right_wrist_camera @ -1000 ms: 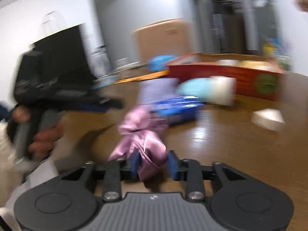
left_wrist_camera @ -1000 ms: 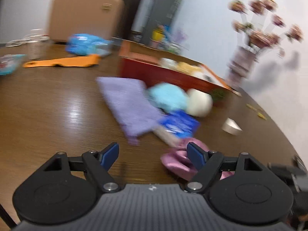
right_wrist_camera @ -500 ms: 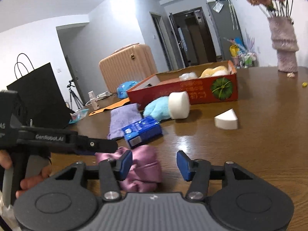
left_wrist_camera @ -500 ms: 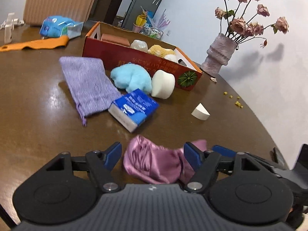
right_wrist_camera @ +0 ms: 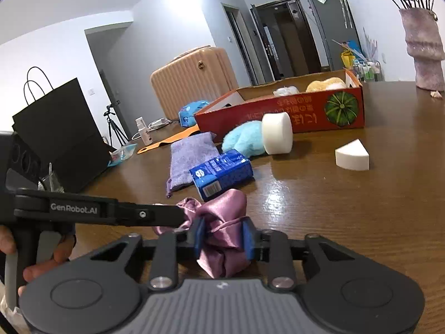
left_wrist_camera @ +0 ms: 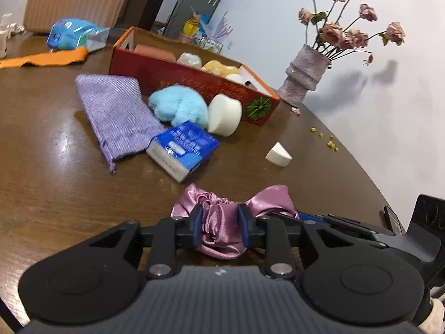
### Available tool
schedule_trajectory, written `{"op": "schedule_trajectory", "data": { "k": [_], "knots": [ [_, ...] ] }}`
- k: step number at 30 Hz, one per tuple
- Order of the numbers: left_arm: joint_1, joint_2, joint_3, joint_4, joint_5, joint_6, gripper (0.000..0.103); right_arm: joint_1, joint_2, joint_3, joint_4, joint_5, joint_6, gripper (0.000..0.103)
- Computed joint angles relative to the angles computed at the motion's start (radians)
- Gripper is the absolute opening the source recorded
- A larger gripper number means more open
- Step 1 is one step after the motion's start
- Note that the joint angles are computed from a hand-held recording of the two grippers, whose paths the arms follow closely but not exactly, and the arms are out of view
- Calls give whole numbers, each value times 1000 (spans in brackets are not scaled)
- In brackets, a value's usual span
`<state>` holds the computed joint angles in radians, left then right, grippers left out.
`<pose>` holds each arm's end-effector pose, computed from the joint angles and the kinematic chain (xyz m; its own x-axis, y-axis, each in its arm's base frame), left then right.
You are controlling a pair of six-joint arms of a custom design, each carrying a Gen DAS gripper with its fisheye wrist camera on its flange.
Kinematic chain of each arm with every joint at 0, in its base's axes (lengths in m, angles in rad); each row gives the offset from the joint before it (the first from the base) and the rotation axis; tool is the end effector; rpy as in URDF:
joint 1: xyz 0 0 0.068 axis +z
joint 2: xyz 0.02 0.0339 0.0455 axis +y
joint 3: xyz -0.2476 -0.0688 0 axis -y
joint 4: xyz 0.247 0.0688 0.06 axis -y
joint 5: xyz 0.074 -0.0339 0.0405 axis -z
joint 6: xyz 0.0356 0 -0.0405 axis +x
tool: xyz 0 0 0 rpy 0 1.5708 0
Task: Organize soft objects
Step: 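Carry the scrunchie into the box and open the right gripper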
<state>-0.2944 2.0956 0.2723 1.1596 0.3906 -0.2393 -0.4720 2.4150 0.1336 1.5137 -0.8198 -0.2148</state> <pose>0.2111 -0.0782 0.0078 -0.7044 -0.0155 -0.7097 0.3998 0.8175 -0.4146 0.1545 -0.0496 -0.0166 -0.5706 0.1280 -0.8112 -0.2864 0.8947 0.3426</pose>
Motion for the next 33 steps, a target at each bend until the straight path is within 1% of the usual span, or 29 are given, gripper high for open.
{"op": "schedule_trajectory", "data": {
  "k": [2,3,6,8,10,12,14,15,16,18,19,20,22,24,25,26,27,28,29,30,31,33],
  "knots": [
    [17,-50,-2,-22,18,20,26,16,-58,-10,-14,6,26,23],
    [29,-93,6,-59,31,32,26,26,-114,-15,-40,10,34,23],
    [63,-237,79,-205,59,87,26,82,-364,11,-204,34,78,23],
    [92,-299,185,-335,86,108,26,131,-529,85,-360,64,107,23],
    [123,-293,324,-446,127,104,26,174,-611,197,-498,101,124,23],
    [150,-241,502,-577,155,90,26,209,-629,352,-662,122,140,23],
    [170,-162,694,-704,170,75,26,241,-585,527,-806,140,162,23],
    [175,-115,790,-756,163,76,26,257,-534,649,-898,148,171,23],
    [175,-56,890,-799,143,76,26,272,-469,770,-975,156,179,23],
    [176,82,1122,-937,103,53,25,297,-343,1000,-1132,176,186,23],
    [172,165,1248,-1006,75,56,25,318,-262,1125,-1197,217,192,23],
    [168,240,1357,-1064,45,57,25,332,-189,1251,-1294,238,173,23],
    [157,399,1584,-1187,-25,66,25,366,-12,1502,-1425,309,199,23],
    [150,547,1789,-1304,-88,71,28,398,162,1754,-1571,364,233,23],
    [144,604,1868,-1349,-129,85,28,406,245,1879,-1651,381,245,23],
    [136,649,1925,-1378,-170,109,32,409,322,2005,-1738,394,256,25],
    [128,669,1931,-1368,-207,138,32,419,400,2131,-1822,427,258,27],
    [126,661,1888,-1316,-204,186,33,426,455,2226,-1895,449,241,27],
    [120,639,1822,-1251,-214,227,35,429,479,2272,-1934,447,239,28],
    [115,626,1788,-1221,-231,247,35,433,472,2267,-1930,457,236,29],
    [111,618,1765,-1200,-242,264,35,440,463,2252,-1915,488,225,31],
    [108,616,1757,-1191,-254,275,34,445,502,2329,-1974,498,224,31]
  ]
}}
